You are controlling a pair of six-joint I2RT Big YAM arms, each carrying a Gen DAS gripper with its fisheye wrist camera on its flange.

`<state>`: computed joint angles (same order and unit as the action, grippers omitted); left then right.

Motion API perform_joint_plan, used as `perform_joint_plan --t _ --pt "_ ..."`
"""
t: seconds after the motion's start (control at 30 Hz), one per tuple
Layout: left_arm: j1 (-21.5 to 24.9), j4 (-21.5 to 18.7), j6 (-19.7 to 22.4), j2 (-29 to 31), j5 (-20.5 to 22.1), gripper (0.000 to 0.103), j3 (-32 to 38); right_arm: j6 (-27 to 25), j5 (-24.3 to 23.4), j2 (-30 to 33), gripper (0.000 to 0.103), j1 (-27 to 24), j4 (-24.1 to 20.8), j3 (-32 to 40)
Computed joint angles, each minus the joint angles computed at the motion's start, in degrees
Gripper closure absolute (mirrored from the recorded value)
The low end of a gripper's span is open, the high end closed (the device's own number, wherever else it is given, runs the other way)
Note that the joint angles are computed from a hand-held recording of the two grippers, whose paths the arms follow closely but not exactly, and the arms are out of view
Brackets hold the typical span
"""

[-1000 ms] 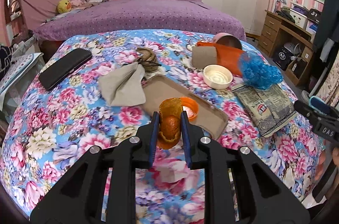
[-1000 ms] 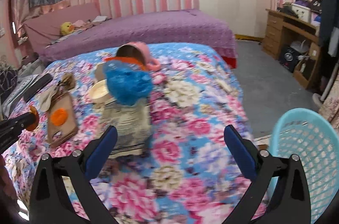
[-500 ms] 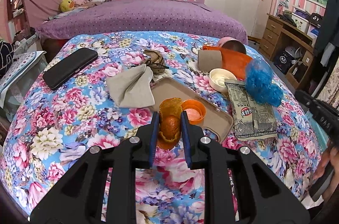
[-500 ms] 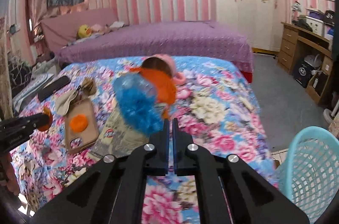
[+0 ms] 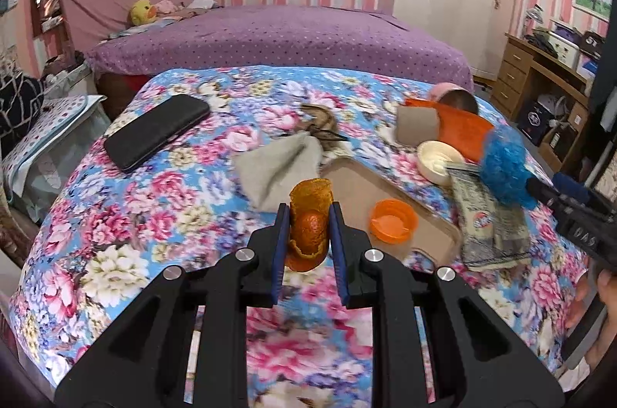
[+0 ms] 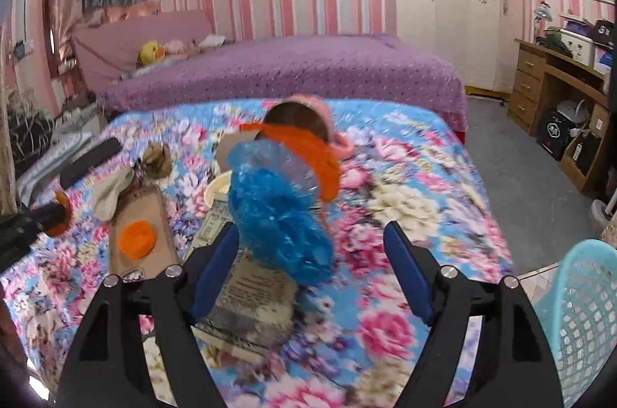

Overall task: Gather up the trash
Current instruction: 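Lift the orange cup with the left gripper while the right gripper grasps the blue plastic bag, then carry the orange cup and blue bag over the basket and release both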

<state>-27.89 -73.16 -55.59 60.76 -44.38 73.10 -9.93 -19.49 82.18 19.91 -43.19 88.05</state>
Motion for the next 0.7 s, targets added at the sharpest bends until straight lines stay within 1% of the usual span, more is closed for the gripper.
perform_joint_plan --t 0.03,0.07,0.1,0.13,0.17,0.2,0.23,0.3,0.4,0.57,0.7 --pt "0.38 -0.27 -0.22 -0.14 -0.02 0.084 -0.1 -0.32 0.35 0.69 0.027 0.49 -0.78 0.44" --pt "0.76 -0.55 -0.45 -0.24 -0.1 0.084 -0.17 -0.64 0.42 1.48 0.037 0.92 -1.9 1.0" --pt "1.05 -0.58 -0.5 -0.35 -0.01 0.084 -0.26 -1.18 0.16 1.87 0.051 1.14 -2.83 1.35" --pt "1.39 -0.34 -0.42 -0.54 0.27 0.084 -0.38 -1.58 -0.48 1.87 0.078 1.17 -3.05 1.37" --pt "1.53 -0.1 -0.33 -0.65 0.4 0.083 -0.48 -1.41 -0.91 1.26 0.083 0.98 -2.06 0.76" --pt "1.6 0.08 -0.21 -0.72 0.45 0.083 -0.52 -1.21 -1.08 0.82 0.084 0.88 -1.28 0.17" --pt "1.66 0.18 0.02 -0.66 0.44 0.083 -0.47 -1.29 -1.21 0.42 0.088 0.65 -0.75 -0.22" --pt "1.36 0.0 0.15 -0.43 0.0 0.083 -0.18 -1.95 -0.42 -0.89 0.088 -0.07 0.8 -1.37" --pt "0.83 0.11 0.11 -0.32 -0.58 0.083 0.04 -1.61 -1.42 -2.38 0.088 -1.88 2.22 -2.36" --pt "0.06 0.48 -0.49 0.02 -0.53 0.083 0.38 -3.19 -2.49 -4.02 0.088 -4.28 2.44 -3.04" --pt "-0.8 0.34 -0.7 0.83 -1.19 0.083 1.14 -4.89 -3.15 -4.59 0.088 -5.52 1.77 -3.57"
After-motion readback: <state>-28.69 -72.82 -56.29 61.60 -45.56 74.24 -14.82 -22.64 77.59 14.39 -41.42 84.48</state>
